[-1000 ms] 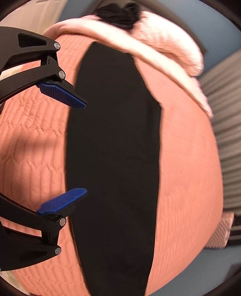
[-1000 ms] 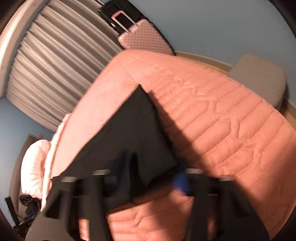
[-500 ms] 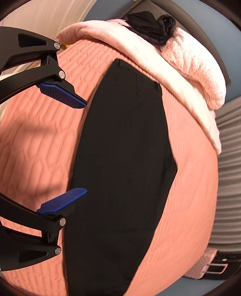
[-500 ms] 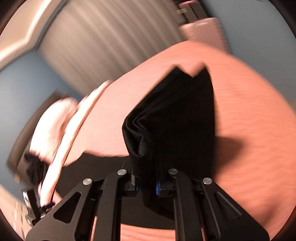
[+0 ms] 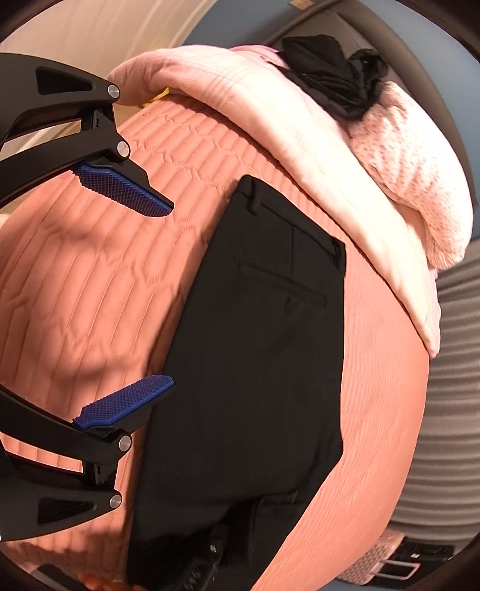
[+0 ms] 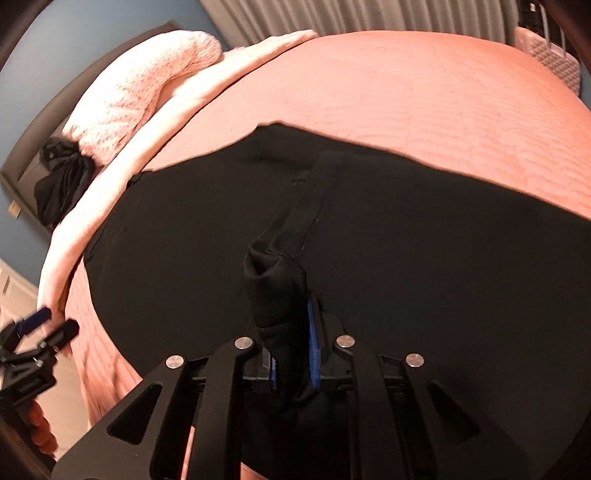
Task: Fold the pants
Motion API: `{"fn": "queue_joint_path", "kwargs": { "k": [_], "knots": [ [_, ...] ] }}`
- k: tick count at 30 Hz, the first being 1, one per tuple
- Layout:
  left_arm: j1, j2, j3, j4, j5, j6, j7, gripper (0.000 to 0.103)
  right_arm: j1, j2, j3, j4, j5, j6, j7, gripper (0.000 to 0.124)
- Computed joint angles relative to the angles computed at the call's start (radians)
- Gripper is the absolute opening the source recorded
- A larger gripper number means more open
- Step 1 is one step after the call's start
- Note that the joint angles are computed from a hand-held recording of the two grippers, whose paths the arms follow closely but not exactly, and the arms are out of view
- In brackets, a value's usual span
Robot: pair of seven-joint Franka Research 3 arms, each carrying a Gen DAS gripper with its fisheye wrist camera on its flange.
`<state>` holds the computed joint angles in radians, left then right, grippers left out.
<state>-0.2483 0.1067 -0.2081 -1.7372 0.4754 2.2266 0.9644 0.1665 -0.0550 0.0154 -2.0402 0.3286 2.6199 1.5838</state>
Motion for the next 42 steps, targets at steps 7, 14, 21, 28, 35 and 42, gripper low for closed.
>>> {"fn": "queue_joint_path", "kwargs": {
  "k": [7,14,21,28,35,42],
  "knots": [
    [0.027,0.007,0.010,-0.011,-0.056,0.058,0.030,0.086,0.012,0.017,0.019,0.062,-0.274,-0.092,0.083,0.051],
    [0.095,0.026,0.030,-0.029,-0.260,0.134,0.083,0.085,0.001,-0.179,0.031,-0.089,-0.220,-0.003,0.047,0.065],
    [0.225,0.122,0.013,-0.025,-0.690,0.344,0.234,0.085,-0.020,-0.301,-0.004,-0.152,-0.091,-0.049,0.085,0.066],
    [0.252,0.276,-0.002,0.119,-0.721,0.425,0.205,0.090,-0.051,-0.358,0.026,-0.164,-0.127,-0.129,0.110,0.066],
    [0.211,0.309,0.013,0.277,-0.531,0.336,0.119,0.018,-0.077,-0.404,0.042,-0.193,-0.170,-0.147,0.150,0.066],
    [0.031,0.335,-0.073,0.553,-0.402,0.237,0.330,0.016,-0.157,-0.533,0.011,-0.279,-0.207,-0.143,0.185,0.066]
  ]
}}
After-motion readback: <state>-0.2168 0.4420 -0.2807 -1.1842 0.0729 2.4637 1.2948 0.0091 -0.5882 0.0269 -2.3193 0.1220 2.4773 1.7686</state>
